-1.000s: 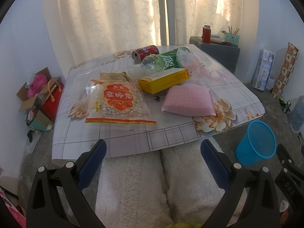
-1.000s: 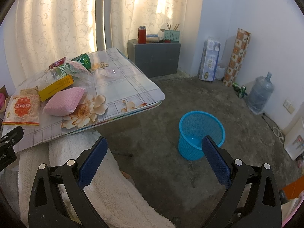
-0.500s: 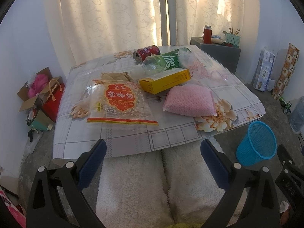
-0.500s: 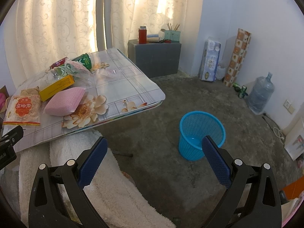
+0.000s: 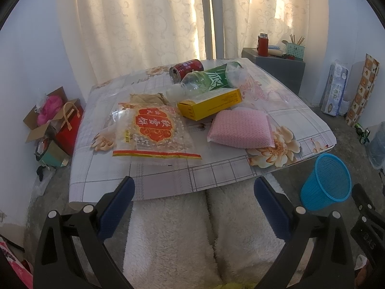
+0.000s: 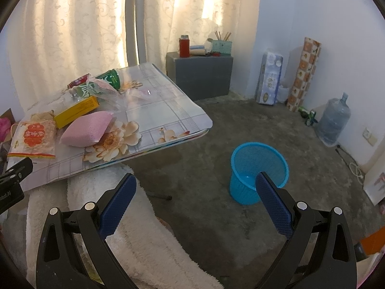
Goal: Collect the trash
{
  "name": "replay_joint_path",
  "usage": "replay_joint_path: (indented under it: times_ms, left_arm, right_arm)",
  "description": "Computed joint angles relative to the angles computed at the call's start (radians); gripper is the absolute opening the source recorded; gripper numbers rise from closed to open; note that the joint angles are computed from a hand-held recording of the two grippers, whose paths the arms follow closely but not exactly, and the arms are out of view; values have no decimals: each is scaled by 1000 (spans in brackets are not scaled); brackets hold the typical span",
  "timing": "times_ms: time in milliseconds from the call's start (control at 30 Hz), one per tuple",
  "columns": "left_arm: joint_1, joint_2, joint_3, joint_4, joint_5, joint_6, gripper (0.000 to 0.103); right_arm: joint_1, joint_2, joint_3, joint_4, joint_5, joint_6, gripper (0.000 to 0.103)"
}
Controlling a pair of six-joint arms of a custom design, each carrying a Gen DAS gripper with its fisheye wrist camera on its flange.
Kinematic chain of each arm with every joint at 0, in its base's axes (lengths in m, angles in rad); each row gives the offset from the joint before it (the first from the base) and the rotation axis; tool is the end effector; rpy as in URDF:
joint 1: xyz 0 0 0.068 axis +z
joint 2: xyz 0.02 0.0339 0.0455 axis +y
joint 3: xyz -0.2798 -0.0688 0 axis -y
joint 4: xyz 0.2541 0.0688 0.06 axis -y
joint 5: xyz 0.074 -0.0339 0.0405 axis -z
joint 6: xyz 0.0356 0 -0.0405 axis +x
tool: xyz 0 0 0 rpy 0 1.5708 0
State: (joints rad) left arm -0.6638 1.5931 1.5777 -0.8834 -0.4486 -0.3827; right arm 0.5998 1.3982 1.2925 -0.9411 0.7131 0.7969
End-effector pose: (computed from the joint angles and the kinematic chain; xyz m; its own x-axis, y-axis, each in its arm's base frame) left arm 0.2830 -0.2018 0.3663 -0.6997 0.1201 -0.7043 0.0875 0.9928 0.0824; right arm 0.2455 0.1397 0.3346 -0.6116 0.2371 -0.7548 0.4016 0.9150 -0.0380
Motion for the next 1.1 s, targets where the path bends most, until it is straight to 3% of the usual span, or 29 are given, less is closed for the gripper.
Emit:
replay_joint_path:
  times_ms: [333,467,633,800,1100]
  left_arm:
    - [120,-67,-70,63,81,95,97]
    - [228,-128,-127,150,190,107,97]
    - [401,-190,-228,328,431,78,97]
    - [512,-71,-132,311,582,8,97]
    - [586,58,-22,307,659,-35,97]
  right_arm:
    - [-41,26,-5,160,-79,-144,95]
    - [-63,50,10,301,-143,-270,95]
    - [-101,99,41,456,-283,-399,95]
    - [-131,154,87,511,-374,-466,95]
    - [-183,277,206,461,-504,-493,95]
